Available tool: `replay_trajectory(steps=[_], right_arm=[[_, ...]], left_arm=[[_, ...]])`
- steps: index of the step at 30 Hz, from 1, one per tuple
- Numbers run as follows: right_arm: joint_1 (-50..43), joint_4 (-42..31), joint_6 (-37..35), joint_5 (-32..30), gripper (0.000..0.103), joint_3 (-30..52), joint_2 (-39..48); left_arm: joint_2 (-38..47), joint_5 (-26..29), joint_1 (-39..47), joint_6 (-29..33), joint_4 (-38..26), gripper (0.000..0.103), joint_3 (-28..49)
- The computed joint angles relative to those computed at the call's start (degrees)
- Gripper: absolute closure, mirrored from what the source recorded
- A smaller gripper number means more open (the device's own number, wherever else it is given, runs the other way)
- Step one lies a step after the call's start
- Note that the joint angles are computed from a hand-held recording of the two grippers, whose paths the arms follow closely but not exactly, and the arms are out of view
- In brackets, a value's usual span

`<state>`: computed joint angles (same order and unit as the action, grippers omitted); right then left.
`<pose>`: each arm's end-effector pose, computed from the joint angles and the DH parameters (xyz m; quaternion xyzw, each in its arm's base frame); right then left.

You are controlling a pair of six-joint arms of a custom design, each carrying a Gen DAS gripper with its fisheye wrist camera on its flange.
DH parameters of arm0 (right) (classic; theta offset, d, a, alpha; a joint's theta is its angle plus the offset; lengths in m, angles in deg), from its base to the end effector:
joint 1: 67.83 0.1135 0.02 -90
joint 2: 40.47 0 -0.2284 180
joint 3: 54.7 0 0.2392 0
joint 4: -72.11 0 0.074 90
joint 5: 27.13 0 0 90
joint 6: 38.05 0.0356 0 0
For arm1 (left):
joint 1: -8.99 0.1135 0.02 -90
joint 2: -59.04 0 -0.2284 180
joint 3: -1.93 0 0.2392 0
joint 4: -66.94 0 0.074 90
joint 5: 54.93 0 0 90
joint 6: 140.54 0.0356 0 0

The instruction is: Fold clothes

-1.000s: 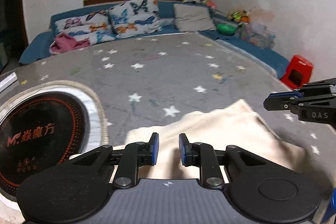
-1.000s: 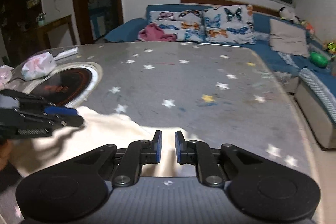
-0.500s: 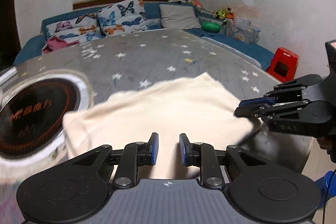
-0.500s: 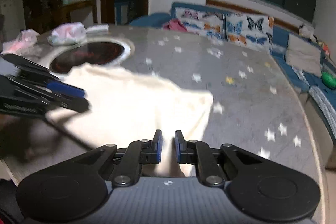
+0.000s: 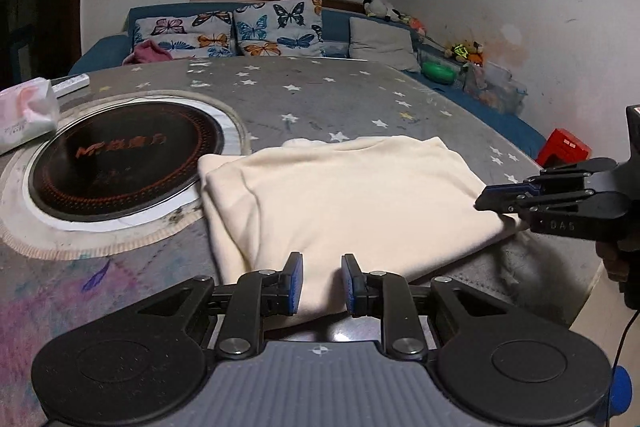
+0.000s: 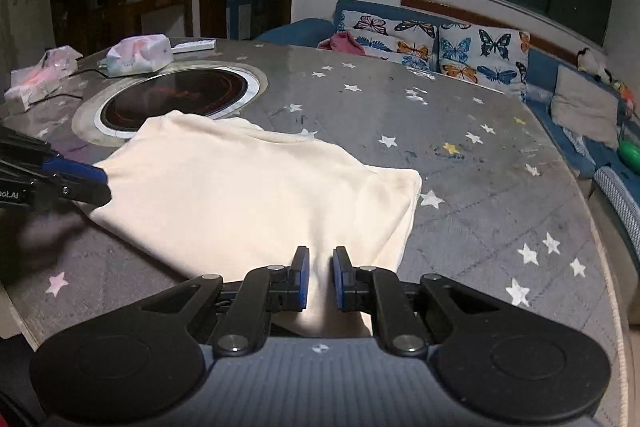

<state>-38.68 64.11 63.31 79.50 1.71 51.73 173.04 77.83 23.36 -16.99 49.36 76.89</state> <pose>0.2677 0.1376 0.1270 -0.0847 0.9079 0.0096 0.4103 0.3487 0.0644 0.0879 0.2518 0.8620 -0.2105 0.3862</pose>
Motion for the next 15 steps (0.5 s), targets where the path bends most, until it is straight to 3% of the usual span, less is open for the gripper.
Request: replay_trajectory(steps=[6,15], right_arm=[[-1.2,-1.0,-0.7,-0.9,0.092,2.3,-0.9],[-6.9,0.7,-0.6,-5.8,0.091,10.1,9.7]], left_arm=[[0.2,0.2,-0.7,-3.2,1.3,0.079,1.6],[4.8,-3.6,-2.2,-3.8,0.3,0.077,6.6]])
